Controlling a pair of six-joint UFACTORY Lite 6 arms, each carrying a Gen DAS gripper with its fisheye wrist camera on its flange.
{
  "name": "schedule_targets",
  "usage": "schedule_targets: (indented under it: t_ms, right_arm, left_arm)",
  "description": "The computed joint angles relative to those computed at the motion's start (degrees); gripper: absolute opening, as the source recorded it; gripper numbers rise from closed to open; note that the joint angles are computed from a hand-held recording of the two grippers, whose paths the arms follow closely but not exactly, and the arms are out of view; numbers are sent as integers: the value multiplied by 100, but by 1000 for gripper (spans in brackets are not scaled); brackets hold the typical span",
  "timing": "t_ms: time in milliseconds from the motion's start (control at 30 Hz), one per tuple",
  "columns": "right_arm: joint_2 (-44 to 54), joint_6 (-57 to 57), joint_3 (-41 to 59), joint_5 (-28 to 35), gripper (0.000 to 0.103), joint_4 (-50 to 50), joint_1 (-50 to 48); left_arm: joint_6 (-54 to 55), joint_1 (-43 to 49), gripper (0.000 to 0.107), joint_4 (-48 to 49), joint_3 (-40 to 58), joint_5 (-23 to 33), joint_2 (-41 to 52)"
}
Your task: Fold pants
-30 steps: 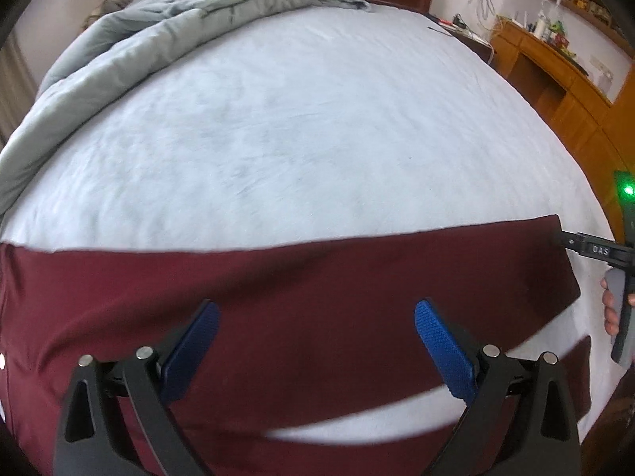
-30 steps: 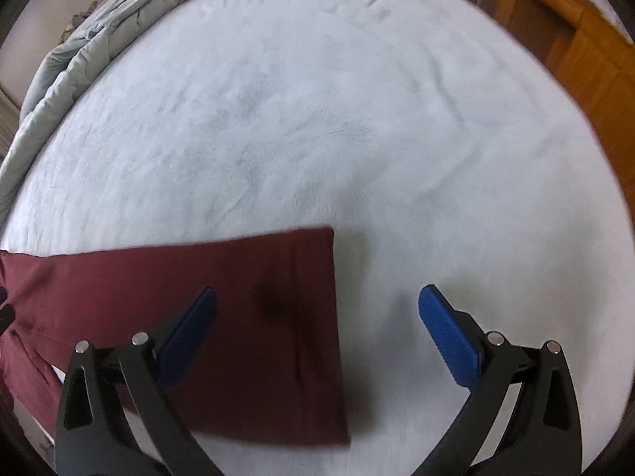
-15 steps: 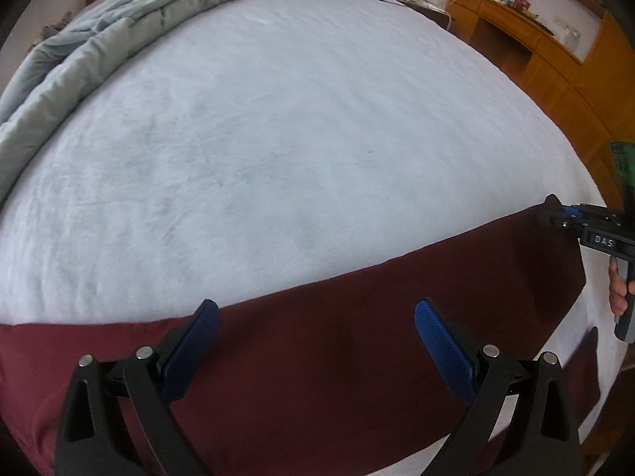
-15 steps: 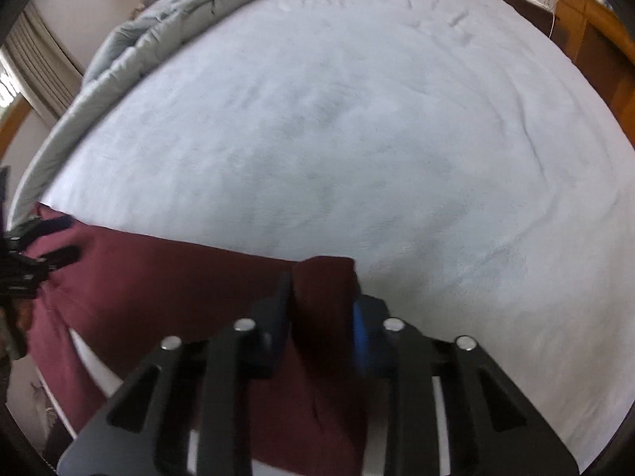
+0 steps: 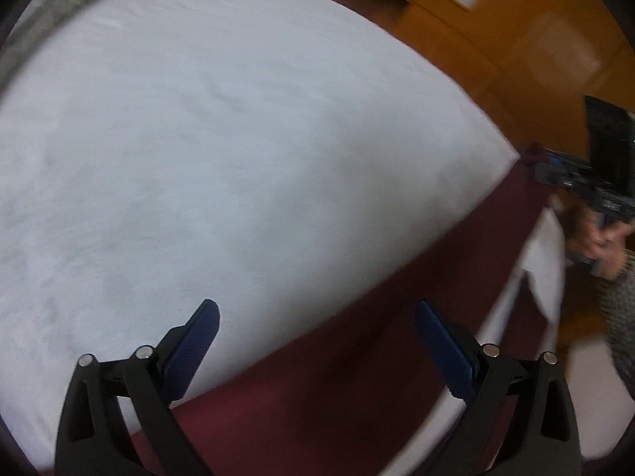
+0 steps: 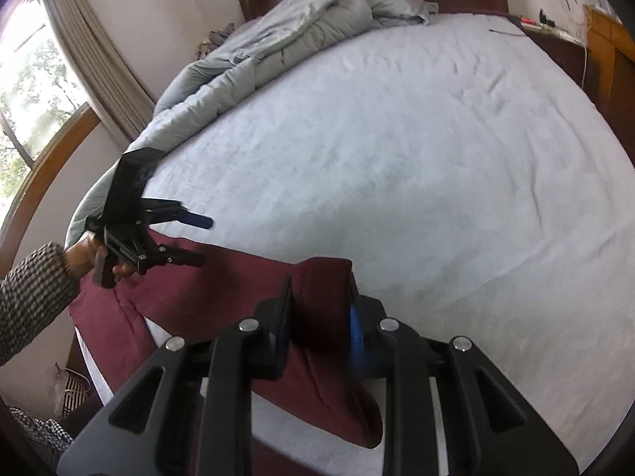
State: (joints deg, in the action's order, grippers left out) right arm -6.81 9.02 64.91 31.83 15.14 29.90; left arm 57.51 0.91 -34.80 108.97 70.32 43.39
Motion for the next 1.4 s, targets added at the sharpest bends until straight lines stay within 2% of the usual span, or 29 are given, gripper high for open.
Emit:
schedule_targets:
  t_ms: [67, 167, 233, 300, 333, 367, 433, 467, 567, 667, 700, 767, 800, 867, 933, 1033, 1167, 1267, 1333, 1400]
  right_arm:
    - [-68, -86, -18, 0, 23, 110, -46]
    - [-100, -275, -19, 15, 23, 297, -135]
    - [-174, -294, -75, 3, 23, 325, -119]
    - [-224, -258, -126, -16, 23, 299, -112]
    - [-236, -197, -145, -31, 23, 256, -100]
    - [-266, -148, -185, -53, 23, 247, -92]
    - [-340, 1, -261, -95, 23, 217, -91]
    - [-357, 78, -285, -109, 23, 183, -79]
    - [-560, 607, -448, -167, 23, -157, 66]
    - [-984, 1517, -742, -174, 23, -821, 344]
    - [-1197, 1992, -870, -143, 23, -1215, 523]
    - [-1569, 2932, -1108, -61, 24, -1969, 914]
    - [-1797, 3531, -1226, 80, 24, -2499, 1234]
    - [-2060, 4731, -1352, 456, 23, -3555, 1906]
    - [-2343, 5930, -1556, 1078, 23, -4511, 2738]
    - [-2921, 7412, -2129, 1552, 22, -5085, 3896]
    - [-2818, 9054, -2355, 2575, 22, -5578, 5591]
    - [-2699, 10471, -2598, 3268, 21, -5688, 6875]
    - [-2642, 11200, -2771, 3397, 21, -5653, 7417]
    - [-2491, 11898, -2927, 3273, 22, -5612, 7849]
  left_arm:
    - [-238, -51, 99, -13, 1085, 1099, 768]
    - [-755, -197, 99, 276, 2352, 1913, 1677]
    - [-883, -254, 99, 417, 2635, 2184, 1915]
    - [-834, -271, 94, 518, 2291, 2019, 1722]
    - [-715, -230, 82, 562, 1832, 1800, 1429]
    - [-684, -202, 58, 585, 1583, 1623, 1254]
    - [-781, -141, 35, 604, 1432, 1505, 1113]
    - [-754, -65, 29, 534, 1178, 1425, 924]
    - [-284, 94, 20, 387, -255, 762, -354]
    - [-38, 175, 18, 289, -1771, 103, -1945]
    - [-3, 172, 18, 273, -2335, -168, -2544]
    - [71, 66, 18, 367, -3322, -355, -3744]
    - [88, 6, 18, 506, -3741, -285, -4343]
    - [-47, -84, 18, 589, -4754, -648, -5542]
    - [-375, -315, 18, 788, -5592, -719, -6589]
    - [-656, -351, 18, 935, -6667, -689, -7802]
    - [-841, -418, 17, 1099, -7813, -599, -9070]
    - [-1522, -955, 17, 1297, -8454, -458, -9969]
    - [-2004, -1516, 17, 1532, -8796, -452, -10370]
    - [-2611, -2222, 17, 1882, -9196, -800, -10440]
